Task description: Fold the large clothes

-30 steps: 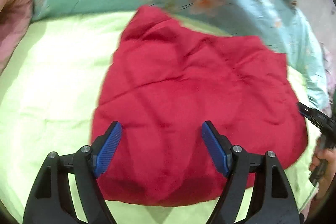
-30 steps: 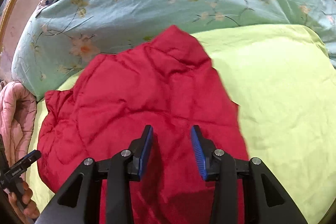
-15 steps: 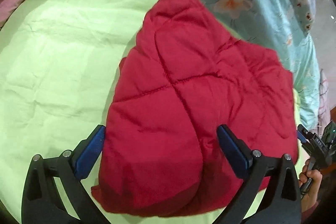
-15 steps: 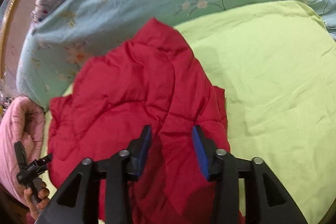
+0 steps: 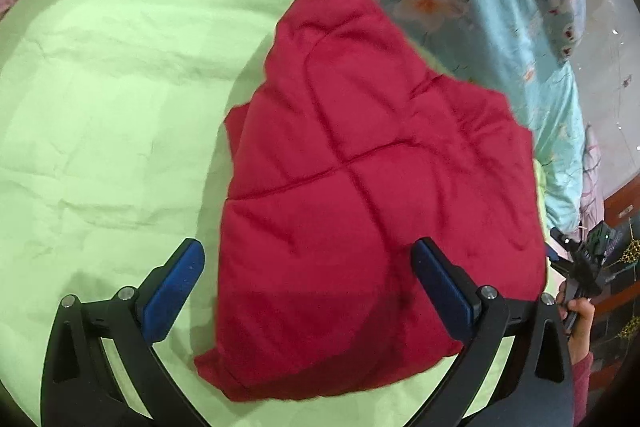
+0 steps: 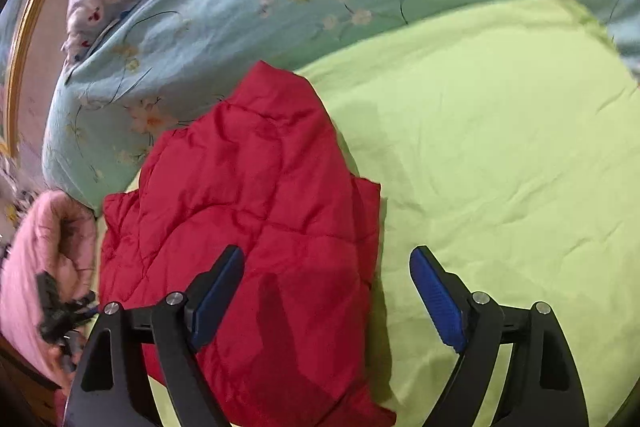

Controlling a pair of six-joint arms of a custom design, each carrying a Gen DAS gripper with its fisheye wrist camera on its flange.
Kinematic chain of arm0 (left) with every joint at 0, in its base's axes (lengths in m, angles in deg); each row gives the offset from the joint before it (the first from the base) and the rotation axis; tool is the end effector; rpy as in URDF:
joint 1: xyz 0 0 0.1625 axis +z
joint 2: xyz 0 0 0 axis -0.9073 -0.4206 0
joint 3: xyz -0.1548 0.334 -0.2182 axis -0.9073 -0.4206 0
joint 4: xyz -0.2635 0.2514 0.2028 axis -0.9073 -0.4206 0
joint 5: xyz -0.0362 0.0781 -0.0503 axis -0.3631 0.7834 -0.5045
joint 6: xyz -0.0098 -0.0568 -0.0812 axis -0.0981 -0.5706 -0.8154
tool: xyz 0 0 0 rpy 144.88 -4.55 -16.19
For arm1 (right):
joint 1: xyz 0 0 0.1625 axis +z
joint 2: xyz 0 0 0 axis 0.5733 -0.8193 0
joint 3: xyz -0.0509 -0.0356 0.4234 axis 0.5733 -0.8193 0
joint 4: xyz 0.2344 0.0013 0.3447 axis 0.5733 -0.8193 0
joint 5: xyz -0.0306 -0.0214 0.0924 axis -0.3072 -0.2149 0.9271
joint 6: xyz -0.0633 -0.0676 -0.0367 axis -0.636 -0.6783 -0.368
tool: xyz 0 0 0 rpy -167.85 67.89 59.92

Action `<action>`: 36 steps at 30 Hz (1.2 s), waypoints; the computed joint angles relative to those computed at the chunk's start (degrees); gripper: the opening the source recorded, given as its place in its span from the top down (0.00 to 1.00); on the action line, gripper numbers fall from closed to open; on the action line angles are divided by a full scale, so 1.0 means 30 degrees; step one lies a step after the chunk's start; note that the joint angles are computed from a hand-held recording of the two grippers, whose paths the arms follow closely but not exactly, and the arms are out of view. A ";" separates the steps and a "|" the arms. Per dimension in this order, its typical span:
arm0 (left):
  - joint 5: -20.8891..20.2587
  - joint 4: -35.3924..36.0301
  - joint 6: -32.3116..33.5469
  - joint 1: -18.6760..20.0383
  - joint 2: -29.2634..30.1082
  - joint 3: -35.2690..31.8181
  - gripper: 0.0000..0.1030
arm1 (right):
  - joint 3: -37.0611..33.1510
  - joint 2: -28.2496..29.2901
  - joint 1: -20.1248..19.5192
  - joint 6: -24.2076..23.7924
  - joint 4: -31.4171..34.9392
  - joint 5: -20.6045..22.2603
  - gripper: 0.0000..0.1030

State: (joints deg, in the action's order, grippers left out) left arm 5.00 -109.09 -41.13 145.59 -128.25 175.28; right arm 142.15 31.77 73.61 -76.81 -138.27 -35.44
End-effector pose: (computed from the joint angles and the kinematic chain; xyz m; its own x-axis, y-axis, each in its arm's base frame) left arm 0.0963 -0.4780 0.4522 -0.9426 -0.1182 -0.3123 0.0774 0.8324 -0.5488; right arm 0.2903 -0.5740 0.1440 -0.9496 -0.0263 0.3123 -0.2055 0.8045 -0.5573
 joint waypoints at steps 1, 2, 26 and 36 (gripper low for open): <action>-0.0783 0.0136 0.0085 0.0431 0.0296 -0.0274 0.00 | -0.0022 -0.0070 -0.0248 0.0177 0.0301 0.0461 0.16; -0.1429 0.0292 0.0090 0.0763 0.0421 -0.0439 0.00 | -0.0019 -0.0179 -0.0648 0.0372 0.0652 0.1429 0.16; -0.3439 0.0600 0.1223 0.0680 0.2273 -0.1310 0.26 | -0.3531 0.1695 -0.2776 0.0001 0.8104 0.8574 0.37; -0.2514 0.0402 0.1523 -0.1162 -0.0893 0.0461 0.52 | -0.2164 0.0849 -0.1755 0.0460 0.6468 0.8338 0.62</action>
State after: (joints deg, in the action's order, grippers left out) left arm -2.55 -107.88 -36.56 142.10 -130.93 176.67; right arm 135.66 34.32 68.34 -75.43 -118.87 -10.43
